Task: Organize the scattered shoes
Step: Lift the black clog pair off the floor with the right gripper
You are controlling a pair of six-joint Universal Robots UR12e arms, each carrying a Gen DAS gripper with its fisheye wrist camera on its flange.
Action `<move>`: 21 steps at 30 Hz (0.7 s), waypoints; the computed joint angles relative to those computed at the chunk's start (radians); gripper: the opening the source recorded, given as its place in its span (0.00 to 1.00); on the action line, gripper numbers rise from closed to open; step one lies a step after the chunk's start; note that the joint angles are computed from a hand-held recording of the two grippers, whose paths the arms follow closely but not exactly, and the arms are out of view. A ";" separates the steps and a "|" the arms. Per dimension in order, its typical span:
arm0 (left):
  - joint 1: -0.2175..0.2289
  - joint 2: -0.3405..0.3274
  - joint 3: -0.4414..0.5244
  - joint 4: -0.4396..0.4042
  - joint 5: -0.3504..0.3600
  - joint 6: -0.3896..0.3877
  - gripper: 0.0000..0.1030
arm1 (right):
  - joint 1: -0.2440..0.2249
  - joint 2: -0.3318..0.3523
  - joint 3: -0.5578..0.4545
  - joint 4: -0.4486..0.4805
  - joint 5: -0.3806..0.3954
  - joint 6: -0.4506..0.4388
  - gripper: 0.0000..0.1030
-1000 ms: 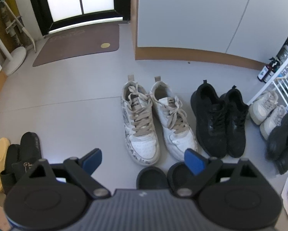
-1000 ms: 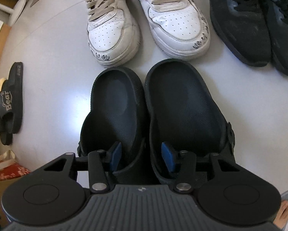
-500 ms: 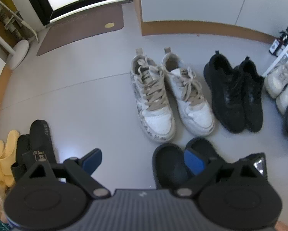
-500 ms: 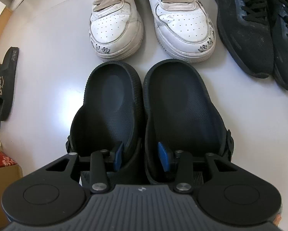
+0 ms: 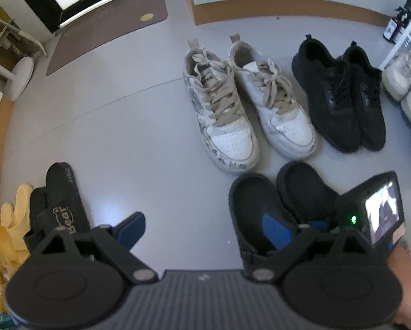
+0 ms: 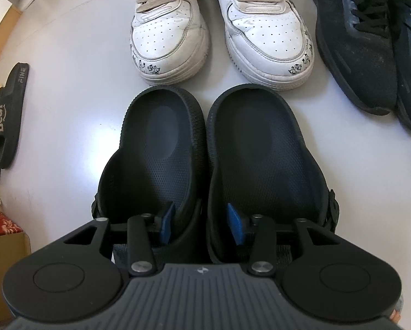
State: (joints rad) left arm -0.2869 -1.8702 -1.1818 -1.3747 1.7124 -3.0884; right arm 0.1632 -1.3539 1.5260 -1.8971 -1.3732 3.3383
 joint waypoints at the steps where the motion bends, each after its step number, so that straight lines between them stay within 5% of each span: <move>1: 0.000 0.000 0.000 -0.002 -0.001 0.002 0.91 | 0.001 0.000 0.000 -0.001 -0.005 0.007 0.30; 21: -0.006 0.021 -0.012 -0.001 -0.109 0.144 0.91 | -0.026 -0.068 -0.006 -0.012 -0.054 0.035 0.19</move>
